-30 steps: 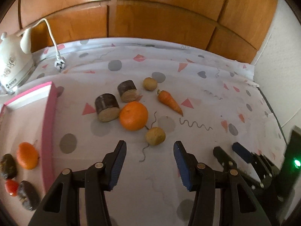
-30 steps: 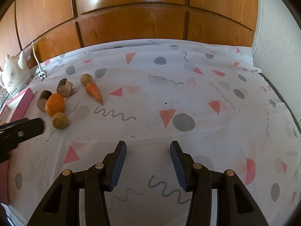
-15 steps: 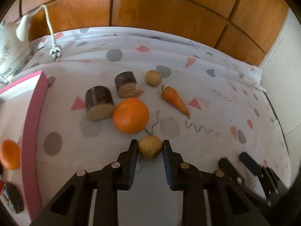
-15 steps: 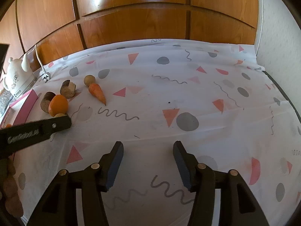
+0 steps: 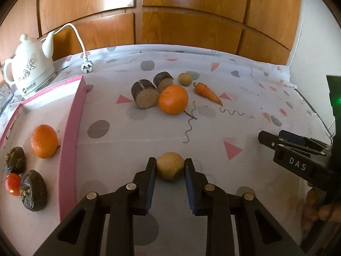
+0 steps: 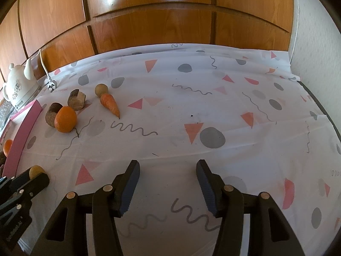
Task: Organize fruits
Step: 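Grasp the orange carrot with the right tool, then carry the yellow potato into the tray with the left tool while the right tool holds the carrot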
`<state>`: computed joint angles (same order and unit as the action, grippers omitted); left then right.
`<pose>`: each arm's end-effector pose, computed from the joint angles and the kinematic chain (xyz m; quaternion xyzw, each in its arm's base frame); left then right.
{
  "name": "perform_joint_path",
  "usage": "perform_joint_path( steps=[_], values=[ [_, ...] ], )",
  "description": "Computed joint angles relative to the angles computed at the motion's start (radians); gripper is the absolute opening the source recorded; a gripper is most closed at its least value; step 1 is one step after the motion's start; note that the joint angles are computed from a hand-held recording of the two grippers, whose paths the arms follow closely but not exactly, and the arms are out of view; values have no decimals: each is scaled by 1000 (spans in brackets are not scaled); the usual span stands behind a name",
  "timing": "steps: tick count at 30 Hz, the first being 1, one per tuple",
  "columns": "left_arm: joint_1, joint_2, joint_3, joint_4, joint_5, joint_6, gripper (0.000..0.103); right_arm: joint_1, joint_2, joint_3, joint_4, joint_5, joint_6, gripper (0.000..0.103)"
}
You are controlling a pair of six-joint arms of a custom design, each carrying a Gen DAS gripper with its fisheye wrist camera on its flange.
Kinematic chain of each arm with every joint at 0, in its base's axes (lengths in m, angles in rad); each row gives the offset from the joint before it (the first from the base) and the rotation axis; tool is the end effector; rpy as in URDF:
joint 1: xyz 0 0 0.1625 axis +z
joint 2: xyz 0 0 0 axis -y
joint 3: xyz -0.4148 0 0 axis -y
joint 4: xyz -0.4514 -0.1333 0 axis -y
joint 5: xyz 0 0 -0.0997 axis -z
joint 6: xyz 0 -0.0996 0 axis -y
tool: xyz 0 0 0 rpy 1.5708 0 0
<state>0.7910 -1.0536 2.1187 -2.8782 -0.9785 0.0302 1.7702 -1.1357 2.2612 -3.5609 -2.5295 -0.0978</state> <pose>-0.2456 -0.5171 0.0718 0.3417 0.8865 -0.2136 0.2273 0.1453 -0.4578 0.1700 -0.0718 -0.8254 0.3925 0.3994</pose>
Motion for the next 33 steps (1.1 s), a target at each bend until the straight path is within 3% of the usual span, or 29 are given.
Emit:
perform_joint_path(
  steps=[9,20,22,23,25,29,33],
  values=[
    [2,5,5,-28,-5,11,26,2,-24,-74,120,115,-77,54],
    [5,5,11,-48,-13,16,27,-32,90,-287,312,168,-196,54],
    [5,4,12,-48,-15,14,27,-37,119,-319,329,153,-212,47],
    [5,4,12,-48,-16,13,27,-39,128,-329,341,150,-215,33],
    [5,3,12,-47,-17,13,27,-37,132,-330,334,154,-229,20],
    [6,4,11,-47,-17,16,27,-23,106,-289,335,142,-221,20],
    [6,3,11,-46,-18,17,27,-19,33,-192,343,180,-179,20]
  ],
)
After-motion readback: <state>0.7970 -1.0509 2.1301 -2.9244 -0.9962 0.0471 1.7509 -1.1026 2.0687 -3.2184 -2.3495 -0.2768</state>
